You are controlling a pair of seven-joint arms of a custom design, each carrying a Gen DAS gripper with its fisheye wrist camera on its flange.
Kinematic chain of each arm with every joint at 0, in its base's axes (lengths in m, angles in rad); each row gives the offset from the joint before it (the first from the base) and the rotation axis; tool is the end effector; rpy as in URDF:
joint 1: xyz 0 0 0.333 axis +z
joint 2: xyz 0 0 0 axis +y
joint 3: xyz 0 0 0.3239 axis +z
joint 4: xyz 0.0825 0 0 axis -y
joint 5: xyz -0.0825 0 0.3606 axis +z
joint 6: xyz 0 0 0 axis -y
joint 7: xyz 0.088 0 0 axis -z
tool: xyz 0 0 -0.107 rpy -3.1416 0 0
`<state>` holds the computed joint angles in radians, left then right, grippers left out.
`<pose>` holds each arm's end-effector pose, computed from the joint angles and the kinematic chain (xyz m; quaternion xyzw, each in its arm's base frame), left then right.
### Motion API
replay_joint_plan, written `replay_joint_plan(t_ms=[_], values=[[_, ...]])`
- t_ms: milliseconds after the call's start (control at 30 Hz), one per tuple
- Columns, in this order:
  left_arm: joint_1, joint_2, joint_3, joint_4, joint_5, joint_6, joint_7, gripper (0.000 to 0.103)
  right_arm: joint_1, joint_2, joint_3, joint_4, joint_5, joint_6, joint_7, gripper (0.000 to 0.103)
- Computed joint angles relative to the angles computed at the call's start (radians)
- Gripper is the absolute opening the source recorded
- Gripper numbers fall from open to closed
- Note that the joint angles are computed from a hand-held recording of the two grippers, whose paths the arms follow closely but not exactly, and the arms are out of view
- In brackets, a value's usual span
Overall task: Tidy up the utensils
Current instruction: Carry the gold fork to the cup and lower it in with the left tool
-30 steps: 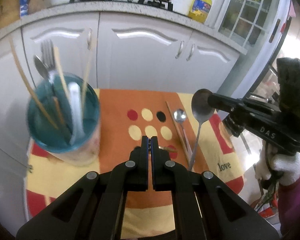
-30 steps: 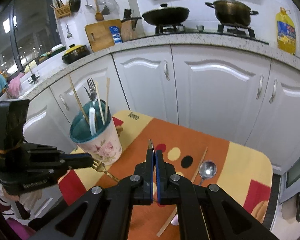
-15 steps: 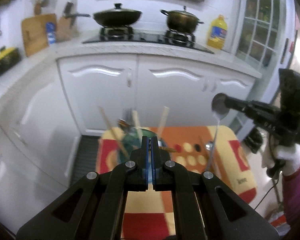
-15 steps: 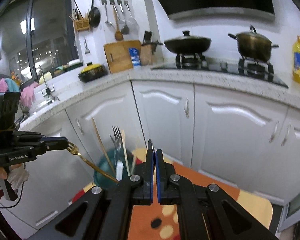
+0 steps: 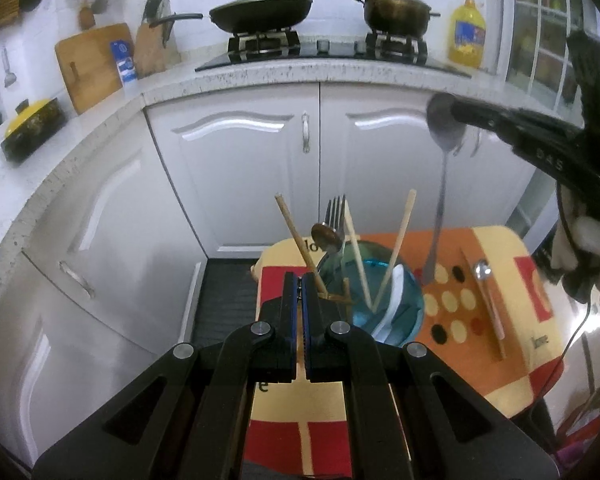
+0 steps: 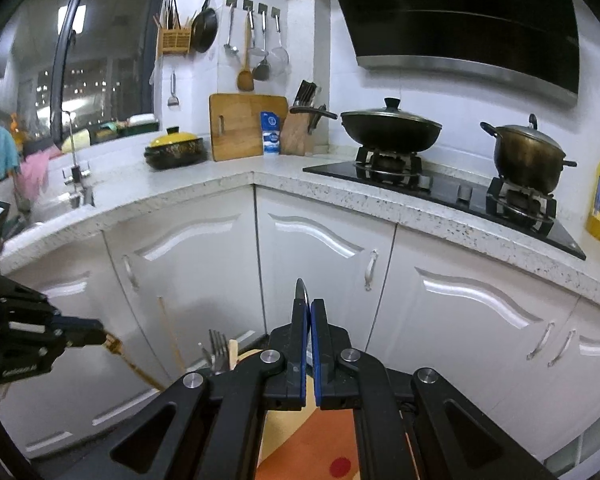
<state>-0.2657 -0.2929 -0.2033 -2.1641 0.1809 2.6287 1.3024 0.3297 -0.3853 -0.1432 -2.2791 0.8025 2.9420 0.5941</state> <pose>0.4326 -0.2381 0.6178 -0.5355 0.7560 -0.2924 0.2373 0.4577 0.0274 0.6274 -0.7148 0.4554 -0.3088 0.4317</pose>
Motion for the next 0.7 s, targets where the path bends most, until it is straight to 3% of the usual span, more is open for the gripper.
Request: replay_joint_plan(t_ms=[200,333,700], values=[[0.001,0.041,-0.009,0.009,0.009,-0.023,0.004,0.001,0.029,0.067,0.008,0.003,0.028,0.086,-0.039,0.002],[0.002,0.074,-0.021,0.020,0.024,-0.034,-0.010,0.001,0.051,0.089,-0.007,0.005,0.066,0.072,-0.075,0.002],[-0.005,0.143,-0.031,0.036,0.024,-0.045,-0.056,0.001,-0.025,0.130,0.042,-0.010,0.075,-0.089,-0.066,0.002]])
